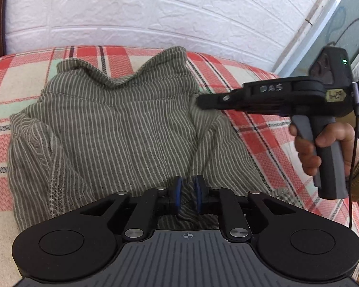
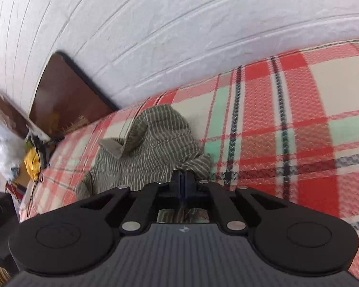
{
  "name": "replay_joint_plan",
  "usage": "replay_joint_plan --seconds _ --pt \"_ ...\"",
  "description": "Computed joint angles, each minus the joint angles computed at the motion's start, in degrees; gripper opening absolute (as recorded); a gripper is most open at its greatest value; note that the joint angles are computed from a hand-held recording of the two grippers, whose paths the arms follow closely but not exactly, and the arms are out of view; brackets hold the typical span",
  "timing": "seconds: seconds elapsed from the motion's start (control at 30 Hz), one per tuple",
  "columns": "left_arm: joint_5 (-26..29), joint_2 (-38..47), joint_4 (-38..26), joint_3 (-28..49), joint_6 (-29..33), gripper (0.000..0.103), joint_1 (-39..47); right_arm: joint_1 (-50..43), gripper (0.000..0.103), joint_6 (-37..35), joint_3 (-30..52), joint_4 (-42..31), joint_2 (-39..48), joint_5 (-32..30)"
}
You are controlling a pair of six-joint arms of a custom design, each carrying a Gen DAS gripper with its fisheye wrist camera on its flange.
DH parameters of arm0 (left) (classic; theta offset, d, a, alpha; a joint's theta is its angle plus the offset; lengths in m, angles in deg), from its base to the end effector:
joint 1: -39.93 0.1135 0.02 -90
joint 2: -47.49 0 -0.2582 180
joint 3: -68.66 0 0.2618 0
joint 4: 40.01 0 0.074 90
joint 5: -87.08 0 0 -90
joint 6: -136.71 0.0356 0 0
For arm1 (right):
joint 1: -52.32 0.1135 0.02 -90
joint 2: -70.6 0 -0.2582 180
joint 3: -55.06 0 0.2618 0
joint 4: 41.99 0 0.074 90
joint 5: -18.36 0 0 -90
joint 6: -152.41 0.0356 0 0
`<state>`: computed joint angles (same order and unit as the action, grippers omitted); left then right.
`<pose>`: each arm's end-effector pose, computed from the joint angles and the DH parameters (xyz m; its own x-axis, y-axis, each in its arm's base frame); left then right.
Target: Fold clothes
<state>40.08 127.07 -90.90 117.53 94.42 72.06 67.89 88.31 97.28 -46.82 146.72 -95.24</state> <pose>0.1933 0.0927 0.1348 -0.7890 0.1433 -0.5974 0.4148 0.8416 -0.3459 0.2452 0.0831 0.1514 -0.7810 0.1979 -0.5923 -0.2286 0.7920 0.5661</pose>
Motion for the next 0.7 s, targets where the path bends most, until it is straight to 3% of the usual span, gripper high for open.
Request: replay_joint_plan --seconds 0.1,0.27,0.4,0.5,0.6,0.7 --pt "2.5 -2.6 -3.2 1.1 0.6 0.044 2.2 -2.1 0.013 1.6 -3.9 0.3 -8.7 -2.1" --pt "7.9 -3.4 -14.1 4.3 7.0 0.045 2.1 -1.8 0.012 -1.8 -4.2 -2.9 -12.3 -9.5" --pt "2.0 -8.0 -2.4 -2.5 -1.2 0.048 -6.7 2.7 0.012 -4.7 -1.0 -3.2 -4.4 -1.5" --pt "-0.6 -4.3 6.0 -4.8 -6.9 0.048 -9.0 1.4 0.0 -2.1 0.9 1.5 3.6 0.4" --pt "0.1 -3.2 3.1 -2.7 -6.6 0.048 -8.0 0.7 0.0 0.4 1.9 2.6 4.9 1.8" --pt "4.6 -4.6 -5.2 0.1 0.8 0.053 -0.4 1.0 0.008 0.5 1.9 -0.3 0.1 1.0"
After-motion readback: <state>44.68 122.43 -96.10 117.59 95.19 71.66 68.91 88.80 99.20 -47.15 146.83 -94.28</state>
